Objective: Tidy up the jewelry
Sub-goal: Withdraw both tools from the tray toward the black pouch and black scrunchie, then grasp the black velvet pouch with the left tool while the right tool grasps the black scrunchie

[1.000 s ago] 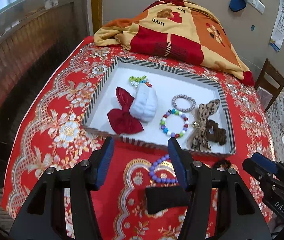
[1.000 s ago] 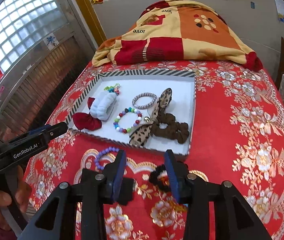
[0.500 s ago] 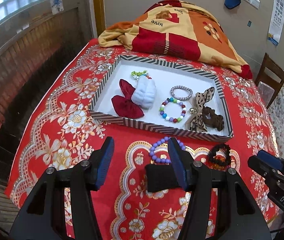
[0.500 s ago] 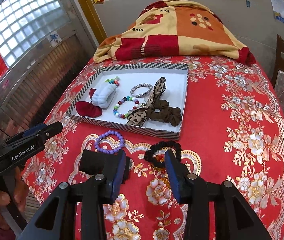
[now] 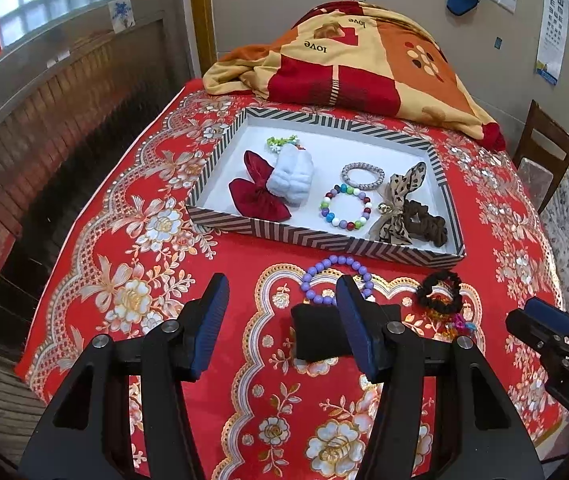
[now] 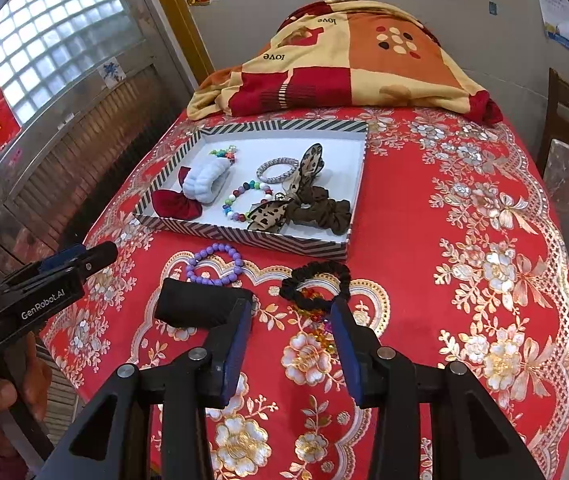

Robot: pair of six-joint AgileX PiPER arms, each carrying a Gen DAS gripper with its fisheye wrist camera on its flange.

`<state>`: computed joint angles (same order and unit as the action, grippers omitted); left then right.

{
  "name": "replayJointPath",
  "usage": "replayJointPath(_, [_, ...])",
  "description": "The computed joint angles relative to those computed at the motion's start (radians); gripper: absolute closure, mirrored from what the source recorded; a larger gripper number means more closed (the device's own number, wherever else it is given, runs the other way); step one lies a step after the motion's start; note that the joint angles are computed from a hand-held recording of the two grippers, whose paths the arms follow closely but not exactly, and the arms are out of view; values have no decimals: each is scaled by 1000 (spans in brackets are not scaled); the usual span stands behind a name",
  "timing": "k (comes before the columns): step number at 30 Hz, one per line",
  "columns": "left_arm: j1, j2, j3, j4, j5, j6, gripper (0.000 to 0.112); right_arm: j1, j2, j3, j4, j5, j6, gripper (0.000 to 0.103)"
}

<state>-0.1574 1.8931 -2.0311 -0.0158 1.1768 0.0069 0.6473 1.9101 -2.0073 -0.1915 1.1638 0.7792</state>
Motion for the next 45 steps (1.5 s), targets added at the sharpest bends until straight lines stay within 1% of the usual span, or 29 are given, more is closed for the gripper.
replayJointPath(12, [-18, -36, 51, 24, -18, -12, 57, -2, -66, 101, -9, -19, 24, 62])
replayJointPath(14, [-18, -41, 59, 23, -22, -8, 57, 0, -72, 112, -10, -22, 29, 57])
replayJointPath(15, [-18, -45, 65, 24, -25, -7, 57, 0, -76, 119, -10, -25, 31, 52])
replayJointPath(16, [-19, -47, 69, 25, -28, -7, 57, 1, -79, 124, -10, -27, 33, 51])
replayJointPath(27, [-18, -70, 108, 27, -40, -4, 57, 3, -100, 171, -1, -38, 43, 51])
replayJointPath(39, [-18, -53, 104, 35, -33, -6, 57, -9, -86, 183, 25, -43, 25, 51])
replayJointPath(45, [-9, -38, 91, 31, -18, 1, 57, -25, -85, 208, 39, -61, 16, 51])
